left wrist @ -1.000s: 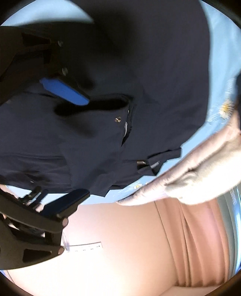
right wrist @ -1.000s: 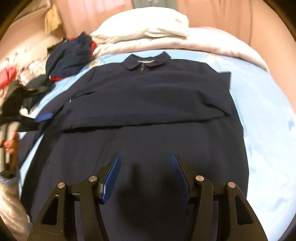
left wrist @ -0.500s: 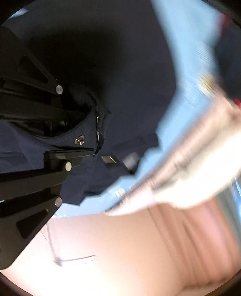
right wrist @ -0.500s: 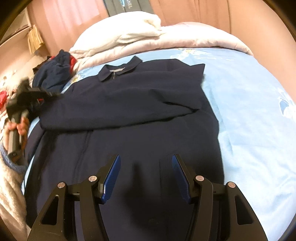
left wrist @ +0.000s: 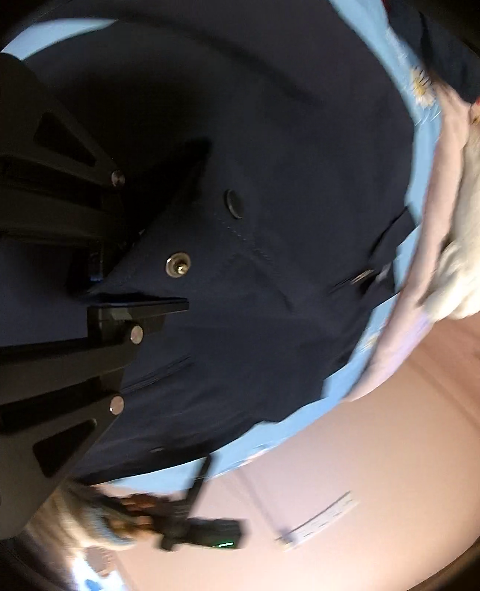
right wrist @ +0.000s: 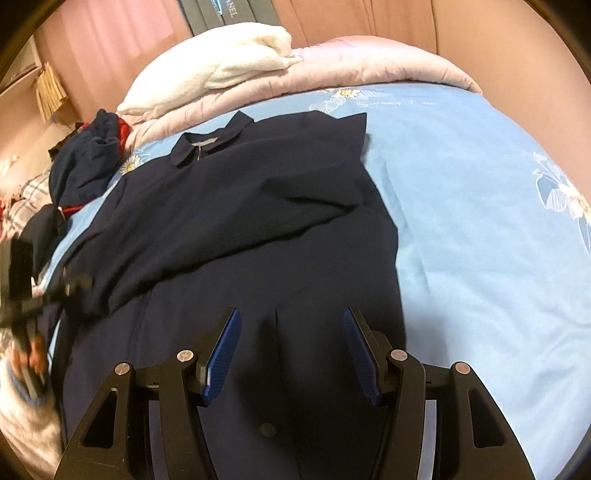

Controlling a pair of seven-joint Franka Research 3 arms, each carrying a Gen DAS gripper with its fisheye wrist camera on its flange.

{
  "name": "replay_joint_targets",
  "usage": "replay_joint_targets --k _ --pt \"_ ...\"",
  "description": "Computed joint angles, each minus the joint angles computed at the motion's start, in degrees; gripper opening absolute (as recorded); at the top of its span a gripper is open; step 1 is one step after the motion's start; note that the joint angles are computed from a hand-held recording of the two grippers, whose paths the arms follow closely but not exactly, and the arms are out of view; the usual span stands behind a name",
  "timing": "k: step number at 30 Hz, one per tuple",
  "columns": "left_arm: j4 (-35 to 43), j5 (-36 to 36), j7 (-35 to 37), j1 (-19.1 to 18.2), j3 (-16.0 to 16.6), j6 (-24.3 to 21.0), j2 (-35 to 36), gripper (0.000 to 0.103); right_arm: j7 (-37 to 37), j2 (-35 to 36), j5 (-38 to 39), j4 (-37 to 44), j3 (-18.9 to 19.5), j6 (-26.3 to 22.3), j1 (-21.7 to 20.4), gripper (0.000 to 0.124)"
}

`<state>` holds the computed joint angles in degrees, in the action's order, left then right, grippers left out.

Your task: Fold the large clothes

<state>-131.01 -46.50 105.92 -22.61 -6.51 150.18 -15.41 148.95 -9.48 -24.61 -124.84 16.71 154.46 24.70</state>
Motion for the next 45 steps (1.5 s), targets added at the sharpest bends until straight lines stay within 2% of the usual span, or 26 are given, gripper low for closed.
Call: replay_joint_targets --k 2,5,8,10,11,15,16,19,21,23,26,27,28,29,30,32,36,38,45 --pt "-0.2 -1.7 1.2 -0.8 0.5 -2.5 -0.8 0.004 0.0 0.6 0.2 1.0 -0.6 0.6 -0.4 0.057" --pt "-0.4 -4.0 2.4 -1.1 0.9 -4.3 -1.2 0.004 -4.8 4.1 3.7 5.6 -2.9 2.4 -0.6 0.057" --pt "-0.4 -10.5 3.4 -0.7 2.2 -4.6 -1.5 0.003 -8.8 10.2 5.8 13.9 -5.2 0.0 -0.4 0.068" --pt "0.2 -15.5 4.5 0.2 3.0 -4.7 -0.7 0.003 -5.4 14.5 2.2 20.1 -7.1 -5.7 0.6 0.068" --pt "0.4 -16.5 4.6 0.9 2.9 -4.6 -0.4 0.003 -7.6 16.0 3.1 22.0 -8.4 -6.4 1.6 0.067" --pt "1.5 -16.9 2.3 3.6 2.0 -4.8 0.7 0.003 -31.5 15.5 14.5 19.0 -6.9 1.7 1.0 0.067" --pt "1.6 -16.4 1.9 4.2 1.8 -4.8 0.8 0.003 -37.0 14.3 13.3 16.9 -6.9 3.8 1.8 0.067" --pt "2.5 -16.9 0.9 5.0 1.2 -4.1 1.8 0.003 -45.9 13.3 12.0 15.5 -7.2 4.0 3.2 0.067" --pt "3.4 -17.5 0.9 5.4 1.0 -3.5 2.9 0.003 -51.9 14.1 13.0 16.9 -7.0 1.2 3.8 0.067" --pt "3.7 -17.6 0.9 5.8 0.7 -3.5 3.1 0.003 -53.6 15.4 9.6 19.4 -7.6 -1.4 4.8 0.067" --pt "4.9 -16.8 0.4 6.2 0.1 -3.6 4.1 0.003 -60.6 18.0 14.0 23.4 -7.5 -4.9 4.9 0.067" --pt "4.6 -16.7 0.4 6.4 0.0 -3.7 3.8 0.003 -61.8 19.2 14.3 25.3 -7.6 -7.2 5.3 0.061" --pt "4.4 -16.6 0.3 6.5 -0.1 -3.5 3.6 0.003 -64.1 21.1 15.7 28.3 -7.6 -11.3 5.4 0.049" --pt "4.1 -16.6 0.1 6.6 -0.1 -3.4 3.3 0.003 -64.0 22.3 15.0 30.1 -8.1 -14.7 6.3 0.013" --pt "2.8 -16.7 0.2 6.6 0.1 -3.6 1.9 0.003 -63.8 22.9 13.0 30.8 -8.8 -16.4 7.1 0.005" --pt "2.0 -16.3 0.5 6.2 0.1 -3.3 1.0 0.003 -64.4 22.3 12.5 29.6 -9.0 -17.1 7.8 0.004" --pt "0.4 -14.5 1.2 4.9 0.0 -2.4 -1.2 0.003 -63.2 18.7 11.6 24.5 -9.0 -13.6 8.3 0.003" --pt "-0.8 -13.2 1.3 4.0 0.0 -2.0 -2.6 0.003 -63.2 16.1 11.3 21.1 -8.6 -13.6 8.2 0.004" --pt "-7.2 -5.1 -5.6 1.1 -0.2 -3.8 -8.0 0.015 -58.7 14.0 12.9 16.8 -7.8 -13.3 6.5 0.004"
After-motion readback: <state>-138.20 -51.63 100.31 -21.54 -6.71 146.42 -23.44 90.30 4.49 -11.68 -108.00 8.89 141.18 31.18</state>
